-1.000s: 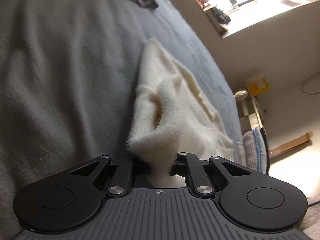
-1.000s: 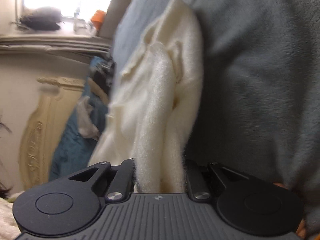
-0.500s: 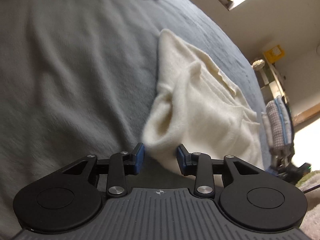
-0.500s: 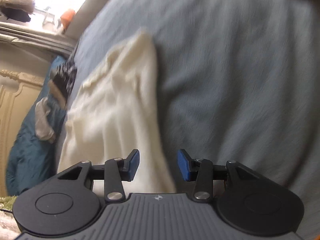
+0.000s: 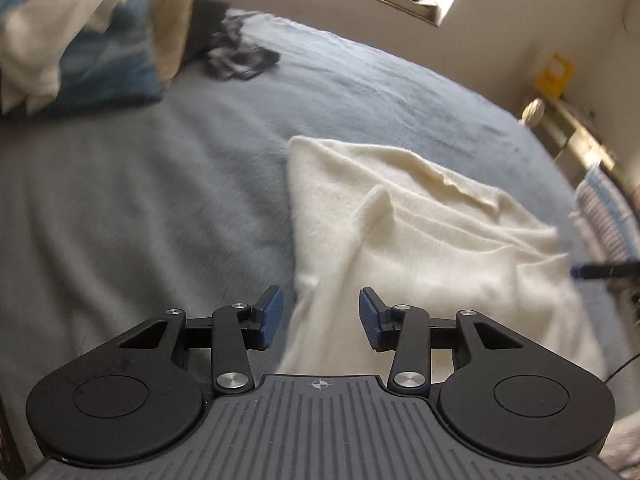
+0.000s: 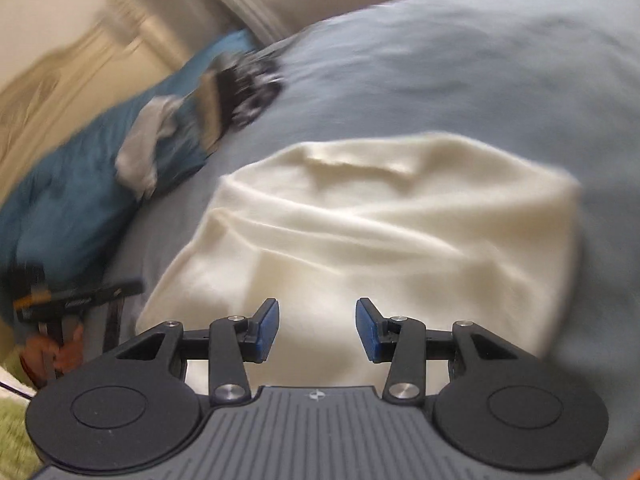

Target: Fold clothes

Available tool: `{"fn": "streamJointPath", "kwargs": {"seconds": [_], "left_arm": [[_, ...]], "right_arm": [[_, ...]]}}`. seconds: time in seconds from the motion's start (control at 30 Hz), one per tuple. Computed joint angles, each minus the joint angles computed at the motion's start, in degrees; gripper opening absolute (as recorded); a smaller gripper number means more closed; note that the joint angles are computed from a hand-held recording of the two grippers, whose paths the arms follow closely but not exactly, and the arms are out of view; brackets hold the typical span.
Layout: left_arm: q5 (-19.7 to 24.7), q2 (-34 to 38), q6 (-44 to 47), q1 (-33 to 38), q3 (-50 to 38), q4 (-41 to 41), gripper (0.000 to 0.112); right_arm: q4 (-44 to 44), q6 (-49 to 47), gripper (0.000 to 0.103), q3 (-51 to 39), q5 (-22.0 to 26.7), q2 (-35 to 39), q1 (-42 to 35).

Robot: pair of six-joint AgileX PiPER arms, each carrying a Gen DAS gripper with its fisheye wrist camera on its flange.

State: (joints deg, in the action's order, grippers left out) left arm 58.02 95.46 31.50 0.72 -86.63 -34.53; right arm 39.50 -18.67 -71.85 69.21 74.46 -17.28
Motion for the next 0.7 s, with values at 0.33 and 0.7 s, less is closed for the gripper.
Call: {"fn": "streamJointPath", "kwargs": {"seconds": [0.33, 0.7], "left_arm": [[-10.8, 2.7, 1.2, -7.0, 0.6, 0.7, 0.050], [-15.2, 3.2, 10.8, -7.1, 4.8, -5.6, 0.049]], "right_arm": [[-11.7, 8.2, 0.046, -16.6, -3.6, 14.5, 19.2], [-18.0, 9.3, 0.046, -19.9, -5.5, 19.3, 25.5]]}}
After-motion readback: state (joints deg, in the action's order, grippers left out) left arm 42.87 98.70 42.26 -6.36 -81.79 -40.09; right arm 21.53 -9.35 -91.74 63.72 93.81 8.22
